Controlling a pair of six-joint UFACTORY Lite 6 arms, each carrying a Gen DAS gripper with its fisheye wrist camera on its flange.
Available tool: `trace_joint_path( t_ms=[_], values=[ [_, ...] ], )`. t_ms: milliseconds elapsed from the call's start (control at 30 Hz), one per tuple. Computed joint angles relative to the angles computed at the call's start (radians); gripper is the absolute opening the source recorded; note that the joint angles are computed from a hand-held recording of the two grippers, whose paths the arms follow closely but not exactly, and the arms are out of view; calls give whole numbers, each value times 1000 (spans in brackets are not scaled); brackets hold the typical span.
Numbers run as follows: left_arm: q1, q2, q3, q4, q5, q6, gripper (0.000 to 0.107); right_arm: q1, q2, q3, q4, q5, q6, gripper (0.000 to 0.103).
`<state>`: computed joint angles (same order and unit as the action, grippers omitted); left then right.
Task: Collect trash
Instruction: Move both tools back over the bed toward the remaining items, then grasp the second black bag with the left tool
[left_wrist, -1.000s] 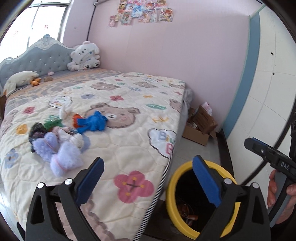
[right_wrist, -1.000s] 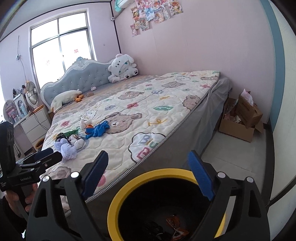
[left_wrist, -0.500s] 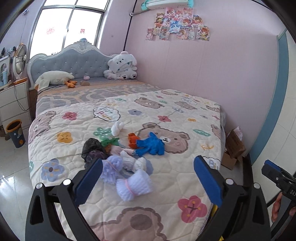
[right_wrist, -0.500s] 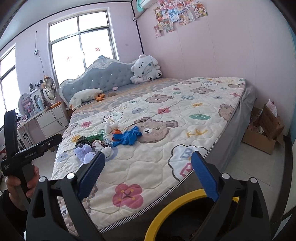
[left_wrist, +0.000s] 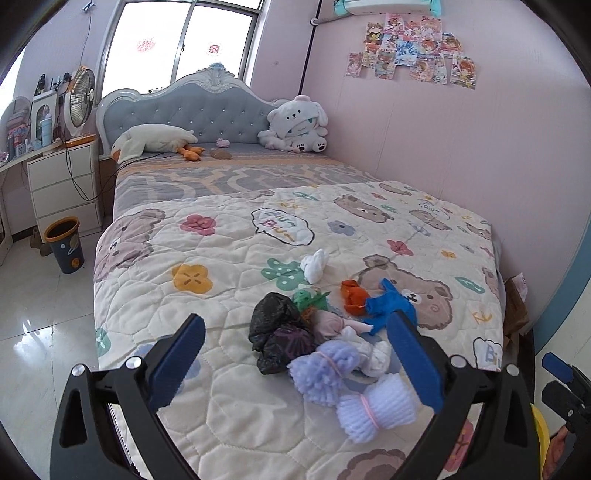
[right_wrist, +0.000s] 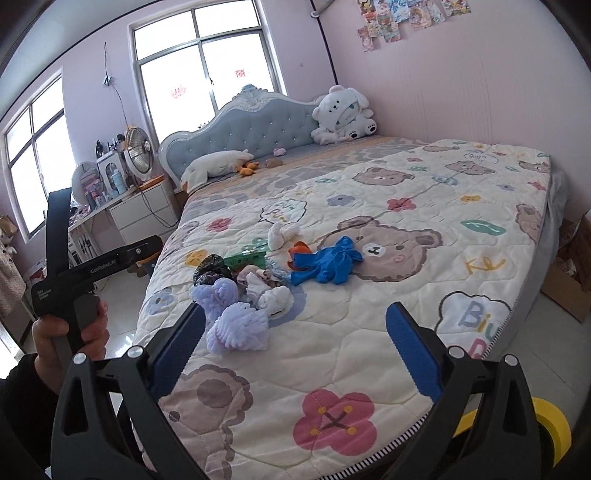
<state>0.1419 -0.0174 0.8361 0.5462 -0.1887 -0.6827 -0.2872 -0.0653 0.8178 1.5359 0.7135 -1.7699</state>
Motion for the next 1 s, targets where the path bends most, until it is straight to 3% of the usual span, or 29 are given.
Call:
trace_joint_path(
  t_ms=[300,367,1000],
  values=[
    [78,248,187,243,-12,-230,95,207,191,115,76,-133,-36,94],
    [81,289,219,224,-11,-214,95,242,236,147,83,-157,-34,94],
    [62,574,477,551,-12,-532,95,416,521,344,129,-291,-52,94]
  ],
)
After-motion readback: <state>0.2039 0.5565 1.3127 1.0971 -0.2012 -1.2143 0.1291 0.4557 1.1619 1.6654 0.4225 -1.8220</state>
